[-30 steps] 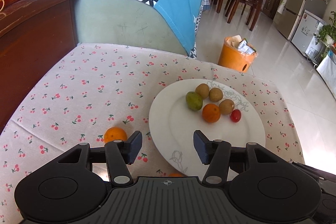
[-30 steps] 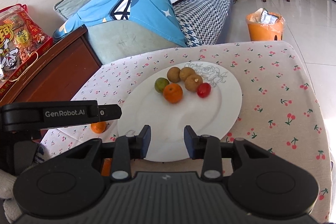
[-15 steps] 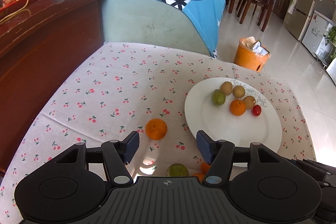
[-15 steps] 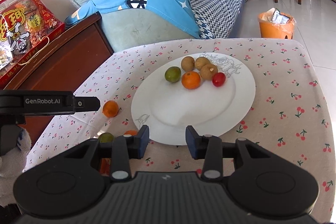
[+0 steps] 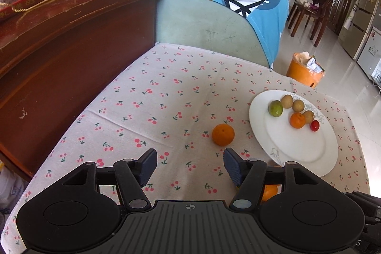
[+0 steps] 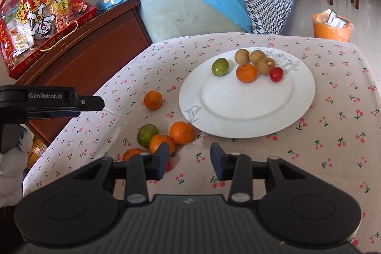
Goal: Organize fruits
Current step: 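Withdraw both grippers from the plate back toward the remaining fruit pile, then move the left gripper to a mandarin while the right gripper approaches a red plum tomato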
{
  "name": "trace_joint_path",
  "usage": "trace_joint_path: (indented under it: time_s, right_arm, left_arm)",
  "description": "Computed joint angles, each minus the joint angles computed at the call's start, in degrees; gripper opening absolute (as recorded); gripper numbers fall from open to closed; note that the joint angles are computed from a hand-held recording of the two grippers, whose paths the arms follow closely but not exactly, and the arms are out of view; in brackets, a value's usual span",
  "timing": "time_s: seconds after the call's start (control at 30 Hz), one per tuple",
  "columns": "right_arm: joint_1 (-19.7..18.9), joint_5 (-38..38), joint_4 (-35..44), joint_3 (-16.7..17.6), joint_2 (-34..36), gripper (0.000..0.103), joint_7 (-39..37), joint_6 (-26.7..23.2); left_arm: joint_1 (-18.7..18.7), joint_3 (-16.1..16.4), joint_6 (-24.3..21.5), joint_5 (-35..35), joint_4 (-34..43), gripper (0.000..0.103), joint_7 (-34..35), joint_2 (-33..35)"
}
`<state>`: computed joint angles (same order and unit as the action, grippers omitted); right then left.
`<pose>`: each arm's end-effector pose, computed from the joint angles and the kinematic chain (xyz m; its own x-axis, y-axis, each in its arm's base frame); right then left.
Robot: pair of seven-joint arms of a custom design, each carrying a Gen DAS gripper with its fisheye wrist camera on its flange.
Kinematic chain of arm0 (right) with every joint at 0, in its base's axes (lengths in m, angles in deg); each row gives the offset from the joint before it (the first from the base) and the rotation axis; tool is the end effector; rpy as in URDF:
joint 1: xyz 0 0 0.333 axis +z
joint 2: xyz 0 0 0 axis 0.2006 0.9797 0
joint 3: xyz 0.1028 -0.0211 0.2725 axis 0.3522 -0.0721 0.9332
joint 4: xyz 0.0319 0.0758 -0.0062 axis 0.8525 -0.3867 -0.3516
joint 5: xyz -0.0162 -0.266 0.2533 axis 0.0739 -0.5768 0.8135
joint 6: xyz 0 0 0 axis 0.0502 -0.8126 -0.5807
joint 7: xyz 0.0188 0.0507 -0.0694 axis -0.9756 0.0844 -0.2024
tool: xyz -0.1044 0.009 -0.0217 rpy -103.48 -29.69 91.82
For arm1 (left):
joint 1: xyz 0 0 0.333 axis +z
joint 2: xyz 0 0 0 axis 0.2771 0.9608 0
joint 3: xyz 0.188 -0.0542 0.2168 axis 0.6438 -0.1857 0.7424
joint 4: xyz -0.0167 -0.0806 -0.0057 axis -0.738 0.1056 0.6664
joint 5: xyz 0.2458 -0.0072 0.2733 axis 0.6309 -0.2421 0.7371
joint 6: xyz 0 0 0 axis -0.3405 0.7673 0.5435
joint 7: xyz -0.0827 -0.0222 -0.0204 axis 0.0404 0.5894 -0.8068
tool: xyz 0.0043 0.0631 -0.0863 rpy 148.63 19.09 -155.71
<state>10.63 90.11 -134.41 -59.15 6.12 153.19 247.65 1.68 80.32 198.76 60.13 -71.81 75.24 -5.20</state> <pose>0.6590 0.1338 0.3913 0.1510 -0.9241 -0.3510 -0.7138 0.1437 -0.6855 0.7057 -0.2254 0.4391 -0.0705 -0.9914 0.1098 -0.7400 -0.0219 -0.6723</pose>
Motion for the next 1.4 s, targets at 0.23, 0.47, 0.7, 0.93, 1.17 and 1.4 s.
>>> trace_joint_path:
  time_s: [0.23, 0.47, 0.7, 0.93, 1.17, 1.4]
  right_arm:
    - [0.13, -1.17, -0.84, 1.32, 0.12, 0.04, -2.6, -0.3]
    - [2.58, -3.3, -0.12, -0.66, 1.03, 0.04, -1.67, -1.02]
    - [4.62, -6.8, 0.75, -2.42, 2.13, 0.039, 0.34, -0.54]
    - [5.42, -10.71, 1.31, -2.92, 3.26, 0.034, 2.44, 1.07]
    - [5.04, -15.01, 1.26, -2.46, 4.13, 0.029, 4.39, 3.27]
    - [4.64, -16.63, -1.55, -3.23, 1.93, 0.028, 6.3, 3.34]
  left_arm:
    - [-0.43, 1.28, 2.35, 1.99, -5.97, 0.062, -2.17, -3.35]
    - [-0.31, 1.24, 2.67, 2.94, -10.53, 0.062, -4.0, -5.88]
    - [0.04, 0.67, 2.79, 3.04, -11.95, 0.062, -4.27, -6.62]
    - [0.15, -0.02, 3.56, 2.63, -14.13, 0.062, -3.92, -7.67]
    - [0.55, -1.26, 4.28, 1.35, -15.19, 0.062, -2.05, -7.85]
    - [0.6, -2.65, 5.47, -0.25, -15.9, 0.062, 1.42, -7.61]
